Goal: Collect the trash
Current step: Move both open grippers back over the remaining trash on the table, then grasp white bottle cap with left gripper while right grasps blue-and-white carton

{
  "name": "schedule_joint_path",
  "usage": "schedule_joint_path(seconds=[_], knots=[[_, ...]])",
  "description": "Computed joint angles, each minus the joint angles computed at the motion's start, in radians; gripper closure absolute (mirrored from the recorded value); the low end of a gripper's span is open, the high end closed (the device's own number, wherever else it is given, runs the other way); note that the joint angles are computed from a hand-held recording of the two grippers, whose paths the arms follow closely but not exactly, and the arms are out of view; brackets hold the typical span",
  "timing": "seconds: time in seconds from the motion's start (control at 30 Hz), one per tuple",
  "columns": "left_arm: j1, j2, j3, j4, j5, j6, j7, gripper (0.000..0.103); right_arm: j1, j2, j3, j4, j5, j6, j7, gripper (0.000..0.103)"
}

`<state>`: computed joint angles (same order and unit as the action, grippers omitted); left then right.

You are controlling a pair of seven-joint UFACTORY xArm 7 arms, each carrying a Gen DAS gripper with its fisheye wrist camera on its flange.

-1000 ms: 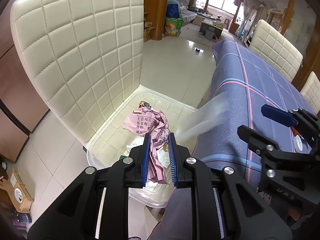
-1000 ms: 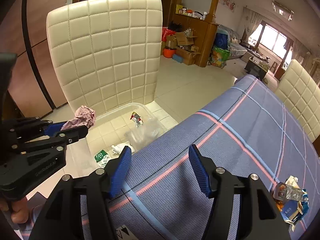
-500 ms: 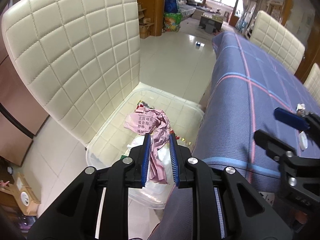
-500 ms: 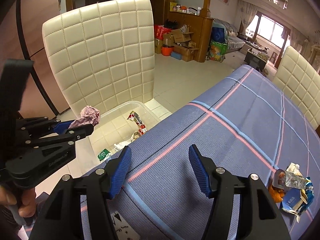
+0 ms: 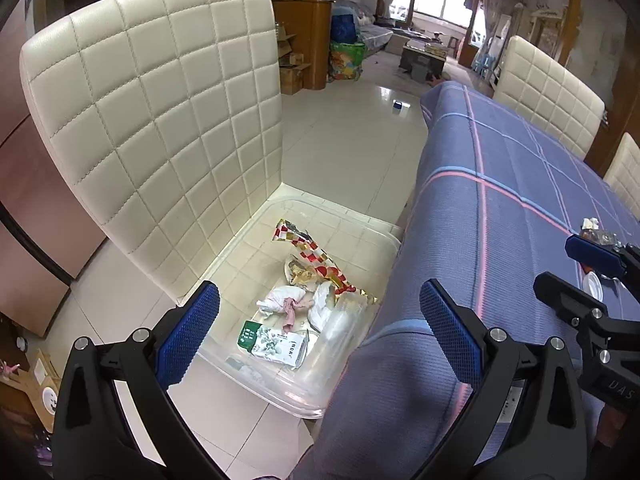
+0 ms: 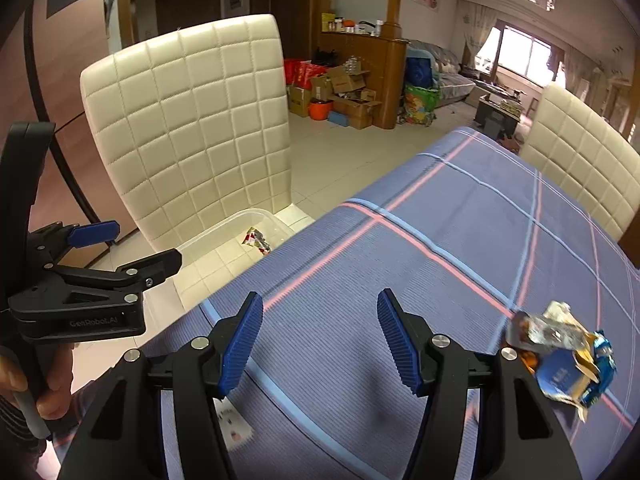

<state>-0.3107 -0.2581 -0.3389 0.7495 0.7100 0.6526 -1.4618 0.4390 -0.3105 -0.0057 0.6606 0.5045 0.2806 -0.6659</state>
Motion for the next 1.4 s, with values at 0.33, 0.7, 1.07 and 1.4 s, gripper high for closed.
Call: schedule_joint_path(seconds=[0.33, 0.7, 1.07, 1.4], knots=[[-0.077, 0.089, -0.046, 0.152, 0.024, 0.072, 0.035, 0.004, -0.097, -0.152, -0.062, -0.099, -0.059, 0.017, 0.053, 0.045], [-0.268, 0.453, 0.011, 0.534, 0.087, 0.099, 0.148, 0.004, -0.264, -0.152, -0.176, -0.107, -0.150, 0.033, 0.077, 0.045], [-0.390, 0.694, 0.116, 0.803, -0.024, 0.116, 0.325, 0.004, -0.259, -0.033, -0.296, -0.023, 0.034, 0.087, -0.184, 0.045], [-0.473, 0.773, 0.243, 0.888, -0.097, 0.115, 0.391, 0.004, -0.285, 0.078, -0.238, 0.069, 0.195, 0.132, -0.392, 0.045]])
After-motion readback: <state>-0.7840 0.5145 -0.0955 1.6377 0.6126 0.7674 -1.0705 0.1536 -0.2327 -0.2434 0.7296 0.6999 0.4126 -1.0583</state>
